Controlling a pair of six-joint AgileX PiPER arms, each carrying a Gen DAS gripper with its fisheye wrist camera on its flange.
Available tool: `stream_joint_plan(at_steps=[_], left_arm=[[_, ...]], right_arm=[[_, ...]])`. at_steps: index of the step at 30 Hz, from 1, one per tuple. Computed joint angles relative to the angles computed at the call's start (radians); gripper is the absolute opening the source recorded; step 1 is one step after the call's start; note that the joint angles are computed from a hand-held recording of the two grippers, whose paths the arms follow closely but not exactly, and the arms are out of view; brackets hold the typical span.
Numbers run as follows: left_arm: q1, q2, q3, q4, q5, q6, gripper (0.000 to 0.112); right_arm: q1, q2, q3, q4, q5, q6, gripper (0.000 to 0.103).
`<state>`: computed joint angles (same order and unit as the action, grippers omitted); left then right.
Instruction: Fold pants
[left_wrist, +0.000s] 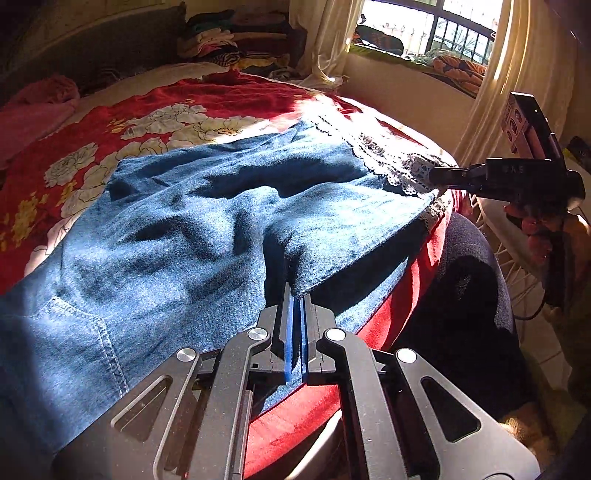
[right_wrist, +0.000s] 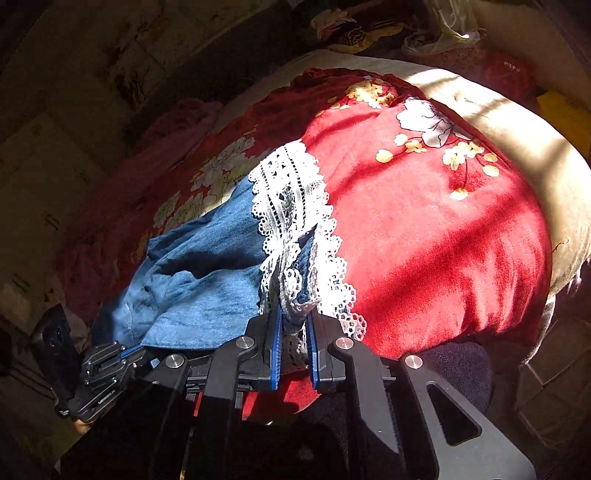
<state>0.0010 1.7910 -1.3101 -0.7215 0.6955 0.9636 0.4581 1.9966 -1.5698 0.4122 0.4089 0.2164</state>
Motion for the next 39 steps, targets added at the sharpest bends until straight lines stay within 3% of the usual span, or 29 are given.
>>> stream_joint_plan(at_steps=[5,10,12,13,15,19,22,25,27,28,31,32,33,36,39], left_arm=[[-0.003,-0.041,0.043,0.009,0.019,0.043,0.000],[-0.037,0.017,0.040,0.083,-0.013,-0.023,0.001],[-0.044,0.034,0.040,0.097,-0.027,-0.044,0.002],[-0.044,0.038,0.041,0.094,-0.026,-0.042,0.002],[-0.045,0.030,0.053,0.089,-0.033,-0.032,0.004],[-0.030,0.023,0.060,0.065,-0.006,-0.018,0.008],[-0.022,0.019,0.066,0.059,-0.002,-0.019,0.008],[-0.010,0.016,0.071,0.054,0.002,-0.019,0.012],[0.005,0.015,0.075,0.041,0.010,-0.011,0.014],[0.013,0.012,0.079,0.040,0.011,-0.013,0.014],[0.056,-0.021,0.085,0.005,0.054,0.001,0.019],[0.076,-0.041,0.090,-0.022,0.064,0.024,0.032],[0.092,-0.058,0.086,-0.031,0.068,0.026,0.036],[0.144,-0.077,0.031,-0.050,0.095,0.021,0.038],[0.171,-0.020,-0.109,0.001,0.123,-0.057,0.044]], right_arm=[[-0.001,0.012,-0.008,-0.041,0.055,0.025,0.011],[-0.003,0.032,0.000,-0.052,0.066,0.053,0.011],[-0.008,0.023,-0.006,-0.054,0.093,0.049,0.017],[-0.004,0.011,-0.007,-0.094,0.100,0.079,0.017],[0.016,-0.020,-0.007,-0.262,0.111,0.213,0.027],[0.062,-0.061,-0.008,-0.503,0.079,0.386,0.028],[0.090,-0.008,-0.094,-0.422,0.095,0.238,0.028],[0.115,0.107,-0.243,-0.417,0.211,0.190,0.028],[0.107,0.194,-0.339,-0.376,0.317,0.174,0.040],[0.103,0.217,-0.354,-0.356,0.331,0.160,0.040],[0.113,0.209,-0.339,-0.371,0.320,0.137,0.043],[0.109,0.200,-0.337,-0.347,0.322,0.117,0.046],[0.104,0.181,-0.319,-0.328,0.307,0.107,0.048],[0.082,0.124,-0.277,-0.305,0.226,0.089,0.050],[0.022,0.192,-0.445,-0.256,0.299,0.039,0.051]])
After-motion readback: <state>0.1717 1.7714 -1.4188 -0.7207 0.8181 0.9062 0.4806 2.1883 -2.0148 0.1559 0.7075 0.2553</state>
